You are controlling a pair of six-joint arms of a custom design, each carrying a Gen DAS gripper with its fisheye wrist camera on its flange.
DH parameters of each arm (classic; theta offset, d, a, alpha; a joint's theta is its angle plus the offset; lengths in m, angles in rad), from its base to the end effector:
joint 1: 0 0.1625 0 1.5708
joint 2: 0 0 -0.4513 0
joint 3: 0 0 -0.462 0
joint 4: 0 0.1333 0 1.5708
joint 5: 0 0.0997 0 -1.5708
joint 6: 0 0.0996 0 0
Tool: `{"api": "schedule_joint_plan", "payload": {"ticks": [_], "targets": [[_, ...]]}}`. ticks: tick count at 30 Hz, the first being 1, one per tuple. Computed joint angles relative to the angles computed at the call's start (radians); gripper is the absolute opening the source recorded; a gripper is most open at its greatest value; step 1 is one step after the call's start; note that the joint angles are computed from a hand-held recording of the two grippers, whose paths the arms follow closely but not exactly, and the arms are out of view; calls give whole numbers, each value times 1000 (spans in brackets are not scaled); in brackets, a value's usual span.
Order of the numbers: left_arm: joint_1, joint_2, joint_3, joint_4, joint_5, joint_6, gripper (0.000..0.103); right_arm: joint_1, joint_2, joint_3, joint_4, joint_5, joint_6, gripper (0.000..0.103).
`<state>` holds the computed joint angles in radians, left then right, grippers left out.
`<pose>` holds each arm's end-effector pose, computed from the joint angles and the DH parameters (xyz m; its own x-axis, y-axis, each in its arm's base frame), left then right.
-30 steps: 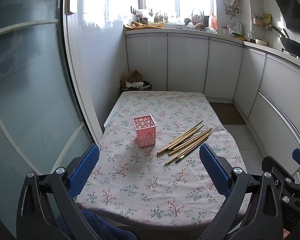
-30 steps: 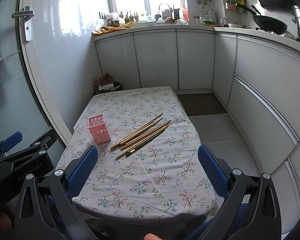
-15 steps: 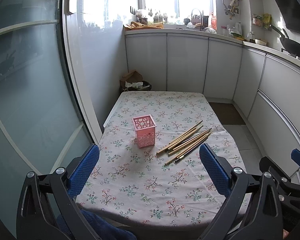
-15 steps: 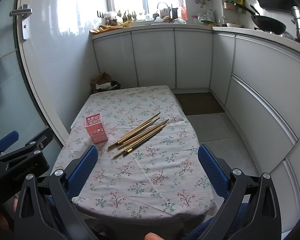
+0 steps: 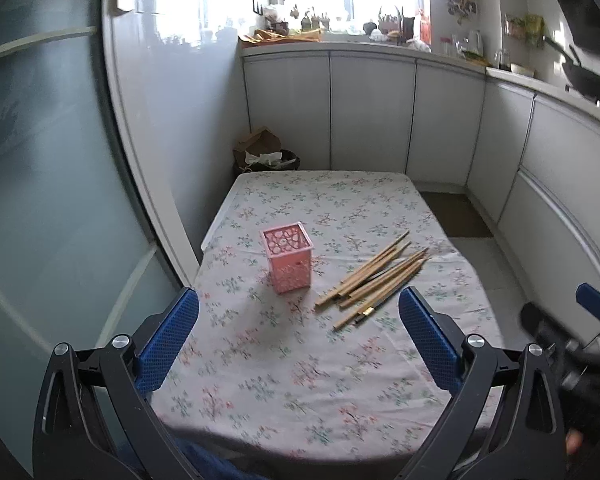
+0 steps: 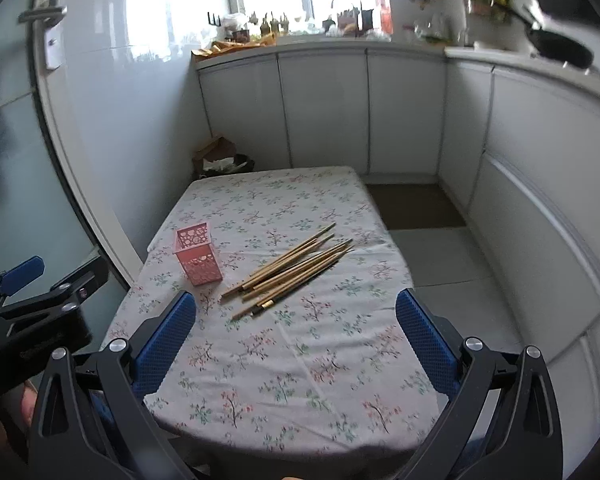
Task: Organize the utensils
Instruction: 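Lower the left gripper onto the chopstick pile and pinch one chopstick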
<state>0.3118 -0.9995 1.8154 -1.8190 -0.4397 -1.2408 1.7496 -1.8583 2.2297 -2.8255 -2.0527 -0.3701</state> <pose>-0.5233 -0.4034 0.1163 -0.6514 -0.0650 -0.7559 0.5746 0.6083 -0.5475 0.1629 -0.4116 0.4487 -0.8315 -0.0442 0.5537 -0.4437 0.6527 -0.6141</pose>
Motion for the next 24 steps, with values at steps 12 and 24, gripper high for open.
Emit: {"api": "schedule_joint_plan", "payload": {"ticks": [12,24], "targets": [[209,163,-195,-235,-111,487,96,-277,284,-395,465,361,417,98],[383,483,-574,-192,-202,795,88,-348,486,-582,566,406,516,84]]}}
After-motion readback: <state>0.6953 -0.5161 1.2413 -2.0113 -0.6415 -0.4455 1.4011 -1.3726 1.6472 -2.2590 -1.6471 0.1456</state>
